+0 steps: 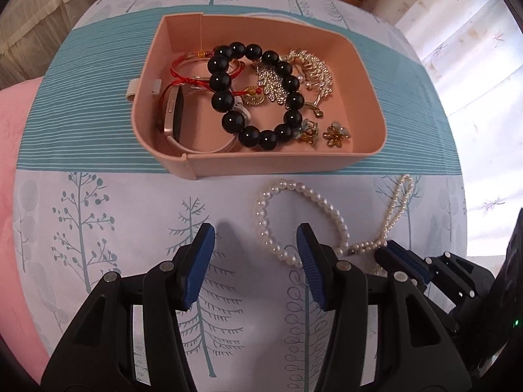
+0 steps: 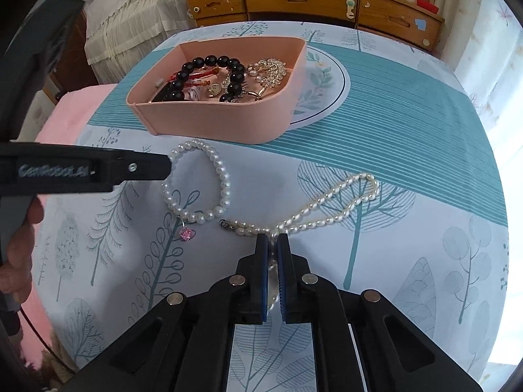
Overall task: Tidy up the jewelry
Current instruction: 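Grasp the pearl necklace with the right tool while the left tool grasps the pearl bracelet, then carry the pearl necklace and pearl bracelet into the pink tray and open both tools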
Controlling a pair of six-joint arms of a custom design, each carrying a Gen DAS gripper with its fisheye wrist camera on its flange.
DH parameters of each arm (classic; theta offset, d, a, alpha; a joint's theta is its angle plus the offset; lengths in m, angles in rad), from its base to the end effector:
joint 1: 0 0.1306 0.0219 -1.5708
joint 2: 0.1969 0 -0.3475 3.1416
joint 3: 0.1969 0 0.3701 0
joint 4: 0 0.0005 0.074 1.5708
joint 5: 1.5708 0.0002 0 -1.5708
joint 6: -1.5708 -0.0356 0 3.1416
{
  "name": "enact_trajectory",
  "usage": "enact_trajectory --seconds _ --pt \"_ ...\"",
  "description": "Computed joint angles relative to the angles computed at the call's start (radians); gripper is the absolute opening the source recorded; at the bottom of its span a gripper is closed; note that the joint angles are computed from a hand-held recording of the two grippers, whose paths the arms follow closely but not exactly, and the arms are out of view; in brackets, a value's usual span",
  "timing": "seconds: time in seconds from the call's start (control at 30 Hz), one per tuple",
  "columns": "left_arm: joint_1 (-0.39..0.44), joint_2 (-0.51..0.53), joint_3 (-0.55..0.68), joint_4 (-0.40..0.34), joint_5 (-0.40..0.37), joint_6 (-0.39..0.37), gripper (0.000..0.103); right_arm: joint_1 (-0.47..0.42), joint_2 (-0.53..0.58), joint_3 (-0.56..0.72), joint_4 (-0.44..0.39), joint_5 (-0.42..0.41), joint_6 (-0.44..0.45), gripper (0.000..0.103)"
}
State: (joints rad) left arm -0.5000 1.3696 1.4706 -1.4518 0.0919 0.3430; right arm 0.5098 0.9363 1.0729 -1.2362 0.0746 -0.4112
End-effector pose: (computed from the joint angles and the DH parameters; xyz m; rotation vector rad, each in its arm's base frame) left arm 0.3600 -0.2010 0.4086 0.2477 2.9570 -0.2586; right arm 0.2554 0.1392 0.3981 -0.1081 2.6782 0.1963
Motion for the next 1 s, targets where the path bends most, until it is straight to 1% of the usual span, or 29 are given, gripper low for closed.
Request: enact_trajectory --seconds 0.13,0.27,0.3,0.33,0.37,0.43,0.53,0.6,0.67,0.7,0.8,0.9,1.0 --pt "-0.008 0.080 0.074 -0.089 0.004 -0.003 0.049 -0.015 -0.020 -0.011 0.001 -0.023 -0.007 0.005" --pt "-0.034 0.119 0.115 -0.131 -0.036 -0.011 0.049 -0.031 -0.045 -0.018 0.008 -0.042 -0.014 0.005" --pt "-0.038 0.125 0.123 -0.139 -0.047 -0.013 0.047 -0.035 -0.050 -0.020 0.010 -0.046 -0.015 0.005" --pt "-0.048 0.137 0.139 -0.156 -0.077 -0.014 0.036 -0.039 -0.055 -0.020 0.011 -0.050 -0.015 0.005" --pt "-0.058 0.146 0.150 -0.160 -0.097 -0.013 0.020 -0.041 -0.058 -0.020 0.012 -0.053 -0.017 0.005" --pt "-0.061 0.160 0.172 -0.172 -0.101 -0.017 0.009 -0.051 -0.067 -0.023 0.018 -0.066 -0.024 0.005" --pt "-0.046 0.171 0.189 -0.173 -0.082 -0.031 0.005 -0.066 -0.080 -0.028 0.027 -0.079 -0.033 0.005" --pt "-0.036 0.166 0.190 -0.171 -0.070 -0.035 0.005 -0.073 -0.089 -0.030 0.027 -0.086 -0.038 0.005" --pt "-0.037 0.157 0.195 -0.166 -0.074 -0.031 0.005 -0.079 -0.099 -0.031 0.030 -0.094 -0.043 0.005" --pt "-0.024 0.121 0.167 -0.158 -0.073 -0.046 0.005 -0.081 -0.106 -0.028 0.030 -0.098 -0.044 0.005" --pt "-0.028 0.066 0.168 -0.152 -0.084 -0.060 0.005 -0.085 -0.129 -0.014 0.026 -0.102 -0.041 0.005" --pt "-0.041 0.047 0.224 -0.165 -0.090 -0.069 0.005 -0.091 -0.144 0.027 0.013 -0.109 -0.041 0.005" --pt "-0.054 0.040 0.301 -0.183 -0.097 -0.079 0.005 -0.084 -0.141 0.088 -0.001 -0.098 -0.044 0.005"
